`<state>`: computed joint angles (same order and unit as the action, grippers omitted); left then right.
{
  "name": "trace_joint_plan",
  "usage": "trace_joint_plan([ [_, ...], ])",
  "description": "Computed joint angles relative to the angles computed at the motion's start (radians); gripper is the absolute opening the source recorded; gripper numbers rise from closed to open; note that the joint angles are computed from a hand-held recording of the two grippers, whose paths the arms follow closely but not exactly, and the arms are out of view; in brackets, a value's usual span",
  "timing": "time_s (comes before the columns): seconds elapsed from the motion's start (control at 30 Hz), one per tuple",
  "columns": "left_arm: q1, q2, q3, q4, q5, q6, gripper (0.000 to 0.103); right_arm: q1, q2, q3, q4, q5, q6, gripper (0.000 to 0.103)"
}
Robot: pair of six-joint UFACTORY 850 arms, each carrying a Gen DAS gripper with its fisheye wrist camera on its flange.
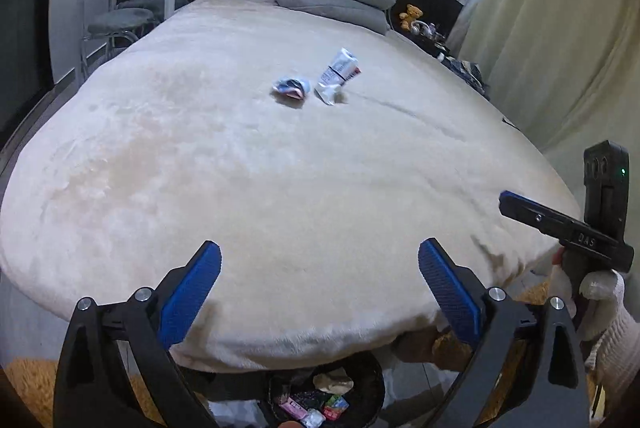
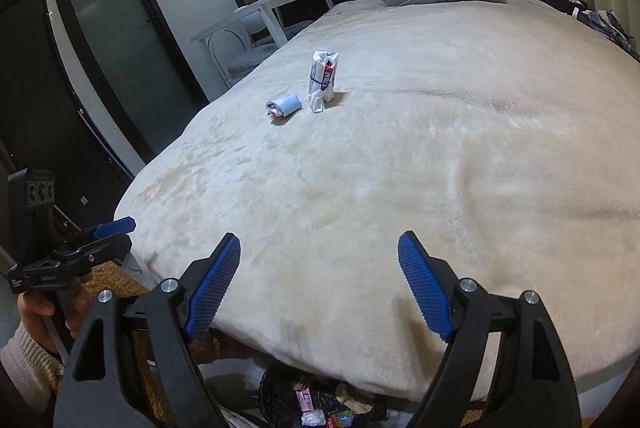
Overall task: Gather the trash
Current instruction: 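Move both tools back over the bed toward the last two items, then grasp the white printed paper bag with the right tool while the left tool grasps the blue-white wrapper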
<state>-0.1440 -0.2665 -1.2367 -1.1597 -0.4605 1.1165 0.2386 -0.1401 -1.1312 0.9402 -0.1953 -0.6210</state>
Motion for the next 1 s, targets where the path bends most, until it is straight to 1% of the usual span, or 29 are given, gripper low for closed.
trace_joint_plan([
  [0.07, 0.005, -0.028, -0.040, 0.001, -0.001, -0.003, 0.097, -0.009, -0.022, -0.028, 0.070, -0.004, -0.071, 0.081],
  [0.23, 0.010, -0.088, -0.130, -0.061, 0.017, 0.072, 0.097, -0.023, -0.096, -0.122, 0.077, -0.026, -0.082, 0.081],
  [0.27, 0.011, -0.107, -0.158, -0.040, 0.014, 0.054, 0.097, -0.025, -0.114, -0.144, 0.075, -0.028, -0.078, 0.083],
  [0.3, 0.007, -0.124, -0.186, 0.000, 0.028, 0.012, 0.097, -0.026, -0.129, -0.164, 0.074, -0.026, -0.077, 0.087],
  [0.33, 0.002, -0.141, -0.212, 0.042, 0.055, -0.038, 0.097, -0.026, -0.146, -0.186, 0.063, -0.018, -0.065, 0.089],
  [0.4, 0.001, -0.176, -0.260, 0.071, 0.067, -0.077, 0.097, -0.029, -0.181, -0.229, 0.033, -0.018, -0.033, 0.090],
  [0.53, -0.002, -0.248, -0.357, 0.121, 0.072, -0.120, 0.097, -0.034, -0.265, -0.336, -0.066, -0.052, 0.079, 0.092],
  [0.6, 0.000, -0.286, -0.406, 0.160, 0.057, -0.164, 0.097, -0.035, -0.310, -0.392, -0.095, -0.074, 0.109, 0.092],
  [0.63, 0.003, -0.306, -0.434, 0.195, 0.035, -0.208, 0.097, -0.035, -0.330, -0.419, -0.103, -0.085, 0.117, 0.092],
  [0.77, 0.022, -0.374, -0.528, 0.264, -0.081, -0.298, 0.097, -0.035, -0.426, -0.547, -0.157, -0.133, 0.171, 0.092],
  [0.87, 0.039, -0.393, -0.557, 0.213, -0.102, -0.271, 0.097, -0.036, -0.508, -0.659, -0.204, -0.172, 0.225, 0.092],
  [0.93, 0.054, -0.409, -0.583, 0.164, -0.123, -0.241, 0.097, -0.038, -0.570, -0.749, -0.251, -0.219, 0.292, 0.092],
  [1.0, 0.063, -0.423, -0.604, 0.149, -0.120, -0.233, 0.097, -0.038, -0.626, -0.832, -0.275, -0.248, 0.336, 0.092],
])
